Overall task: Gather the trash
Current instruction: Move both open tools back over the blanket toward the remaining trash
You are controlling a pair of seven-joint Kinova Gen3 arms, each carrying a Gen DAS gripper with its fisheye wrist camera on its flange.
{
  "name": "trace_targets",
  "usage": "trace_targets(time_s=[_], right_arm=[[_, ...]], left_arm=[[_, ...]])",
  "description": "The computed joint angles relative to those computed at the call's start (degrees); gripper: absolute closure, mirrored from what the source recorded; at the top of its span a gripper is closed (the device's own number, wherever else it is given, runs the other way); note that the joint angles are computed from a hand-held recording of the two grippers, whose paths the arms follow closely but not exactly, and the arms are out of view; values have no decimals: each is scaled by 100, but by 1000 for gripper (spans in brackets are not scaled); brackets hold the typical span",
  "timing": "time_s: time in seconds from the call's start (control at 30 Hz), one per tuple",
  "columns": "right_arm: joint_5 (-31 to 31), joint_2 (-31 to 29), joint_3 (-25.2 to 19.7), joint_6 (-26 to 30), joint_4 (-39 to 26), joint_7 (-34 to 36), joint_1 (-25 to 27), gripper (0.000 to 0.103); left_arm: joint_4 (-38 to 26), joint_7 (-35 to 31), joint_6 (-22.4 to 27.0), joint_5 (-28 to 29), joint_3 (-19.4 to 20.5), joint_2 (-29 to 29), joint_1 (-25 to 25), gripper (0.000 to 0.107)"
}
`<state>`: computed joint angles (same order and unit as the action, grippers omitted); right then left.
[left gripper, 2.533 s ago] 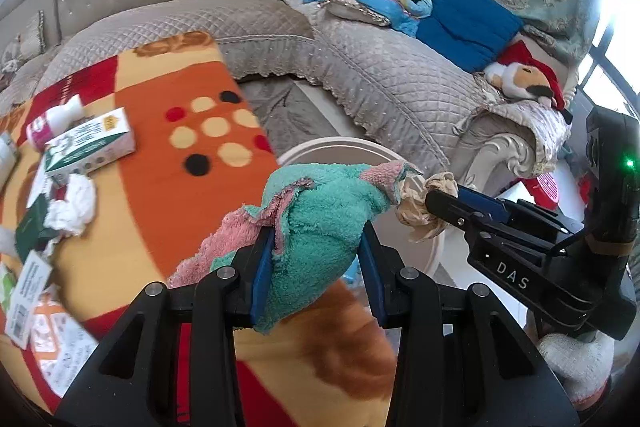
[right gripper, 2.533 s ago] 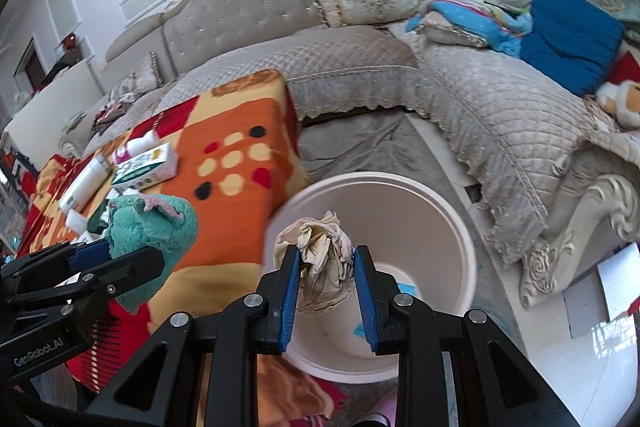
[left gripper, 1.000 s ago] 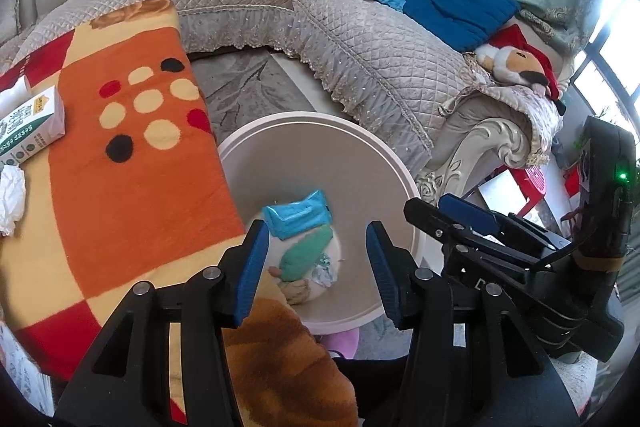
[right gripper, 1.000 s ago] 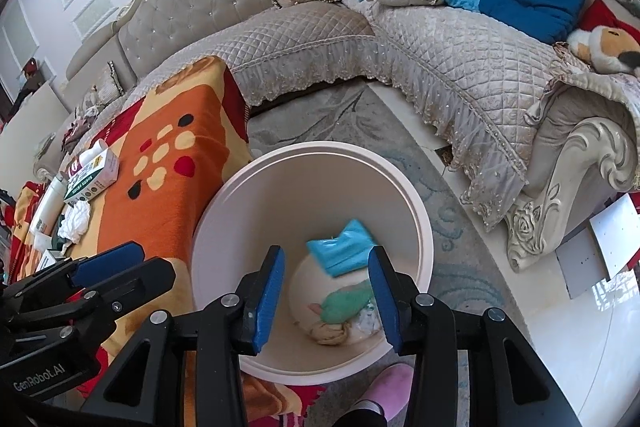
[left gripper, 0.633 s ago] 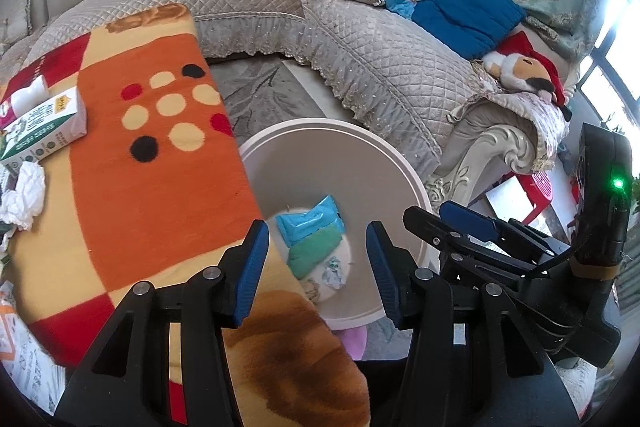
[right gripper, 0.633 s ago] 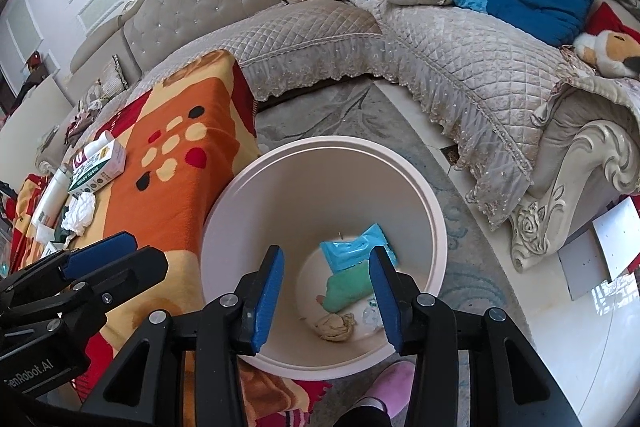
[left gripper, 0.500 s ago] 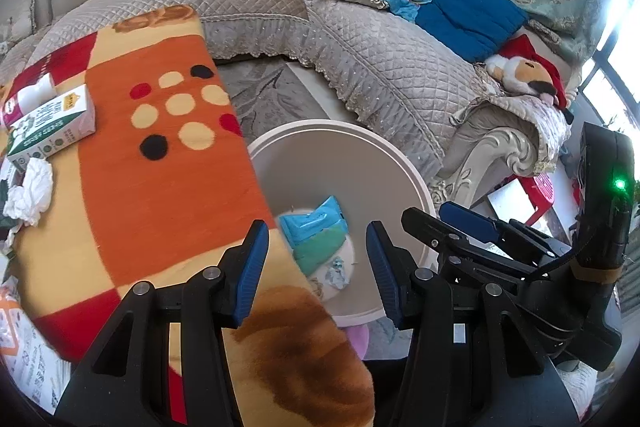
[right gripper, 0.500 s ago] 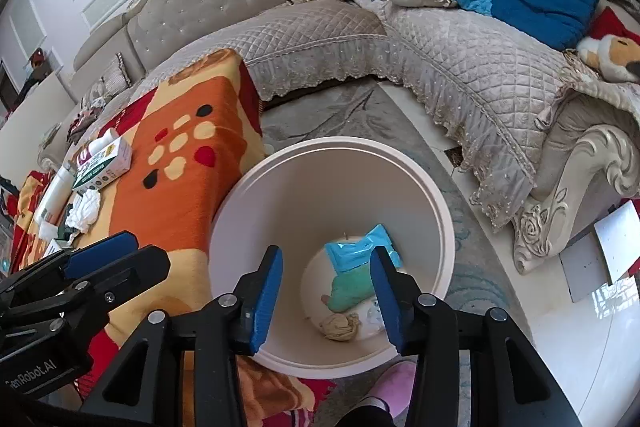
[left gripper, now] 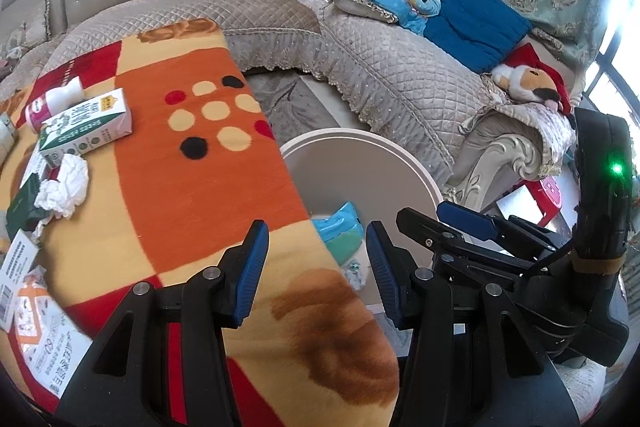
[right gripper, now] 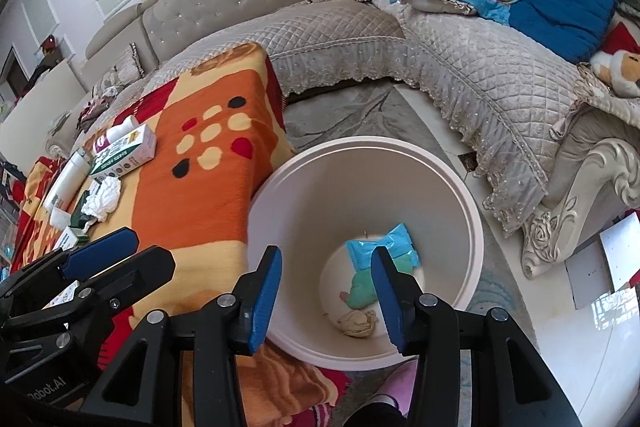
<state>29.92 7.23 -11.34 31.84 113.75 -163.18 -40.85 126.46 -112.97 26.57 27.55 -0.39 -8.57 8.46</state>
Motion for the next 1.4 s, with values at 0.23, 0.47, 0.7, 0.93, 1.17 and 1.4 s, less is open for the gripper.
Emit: trace_targets(time_s=[0.23,0.47,0.7,0.93,1.17,1.4], right_arm=[[-56,121,-62,40,-216,56,-149,58],[-312,349,-68,-44,-514,372,-344,57],[-640,711,-16,-62,-999,879,-605,55],[-929,1133,70,66,-1586,1415,-908,46],[-1439,1641,57,182,-2308,2171,-981,46],[-1963,2280,25,427,-3260,3068,-960,45]], left_arm=[[153,-37,131,-151,-206,-299,-94,58],[212,-354,567,-160,-699,-617,-335,58],[243,-839,951,-240,-1234,-881,-771,58],[174,-1725,1333,-82,-2101,-763,-1410,58],[43,-2609,1470,178,-2797,-409,-2261,58],[-149,-3689,1585,1033,-3335,423,-3058,58]])
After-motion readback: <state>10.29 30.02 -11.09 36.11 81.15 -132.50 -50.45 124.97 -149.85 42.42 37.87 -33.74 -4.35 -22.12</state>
